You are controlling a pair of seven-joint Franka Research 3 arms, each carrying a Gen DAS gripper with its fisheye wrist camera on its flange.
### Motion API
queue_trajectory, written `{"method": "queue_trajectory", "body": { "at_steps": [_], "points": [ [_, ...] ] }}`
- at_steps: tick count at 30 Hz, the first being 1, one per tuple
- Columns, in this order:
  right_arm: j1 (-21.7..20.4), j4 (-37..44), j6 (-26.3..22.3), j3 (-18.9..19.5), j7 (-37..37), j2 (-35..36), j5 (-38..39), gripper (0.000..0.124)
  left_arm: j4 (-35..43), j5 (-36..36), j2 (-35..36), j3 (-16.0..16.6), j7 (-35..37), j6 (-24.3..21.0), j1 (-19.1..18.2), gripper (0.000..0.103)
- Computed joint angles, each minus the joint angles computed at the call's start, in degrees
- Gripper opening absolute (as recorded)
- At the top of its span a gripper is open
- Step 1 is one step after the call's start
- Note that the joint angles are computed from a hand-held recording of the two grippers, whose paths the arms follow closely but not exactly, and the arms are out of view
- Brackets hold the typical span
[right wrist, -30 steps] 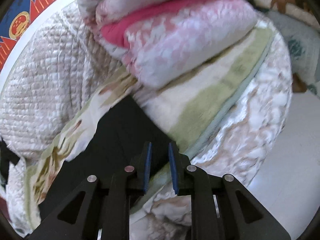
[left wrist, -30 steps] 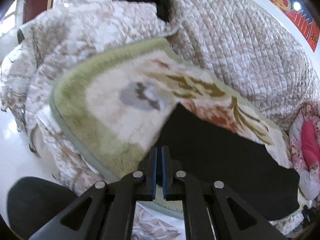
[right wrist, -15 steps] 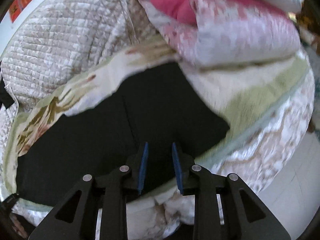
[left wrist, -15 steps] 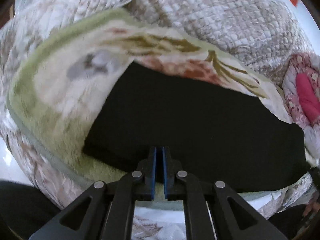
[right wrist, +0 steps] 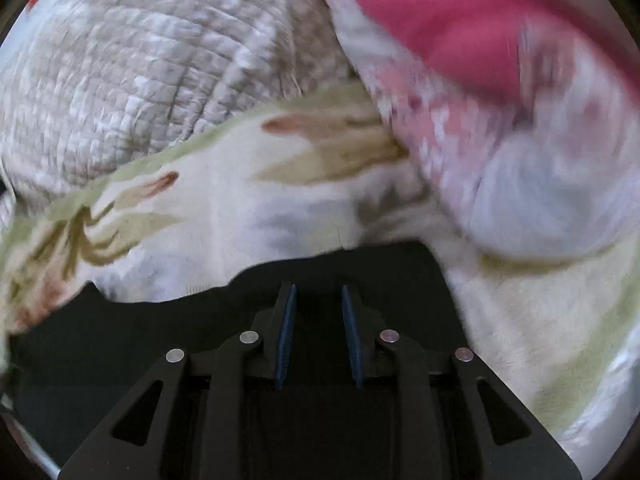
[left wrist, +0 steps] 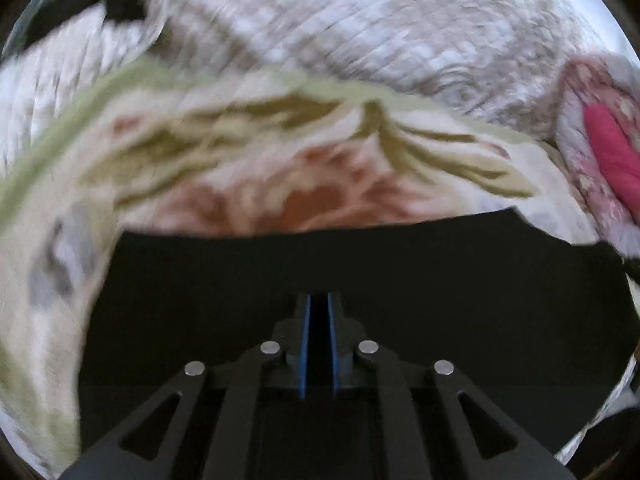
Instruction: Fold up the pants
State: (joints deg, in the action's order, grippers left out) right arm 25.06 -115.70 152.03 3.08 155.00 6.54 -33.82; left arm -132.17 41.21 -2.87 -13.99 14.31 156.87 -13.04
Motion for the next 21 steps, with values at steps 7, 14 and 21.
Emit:
{"method": "queue_trajectory", "body": {
  "at_steps": [7,14,21],
  "points": [
    [1.66,0.75,-1.84,0.32,7.16,-0.84,-11.59,0.024,-0.05,7.89,-0.87,-1.0,-7.59,-1.74,0.29,0.015],
    [3.42,-3.56,5.07,3.85,8.43,-3.21,-13.78,0.029,-2.57,9.49,-5.15,-3.11,-9.75,-1.97,-1.36,0.015],
    [8.81,-7.25,6.55,7.44,6.01,-2.16,-13.48,0.035,-7.41,8.72,-8.94,-6.74,-14.13,-2.25,-4.48,0.028]
  ]
}}
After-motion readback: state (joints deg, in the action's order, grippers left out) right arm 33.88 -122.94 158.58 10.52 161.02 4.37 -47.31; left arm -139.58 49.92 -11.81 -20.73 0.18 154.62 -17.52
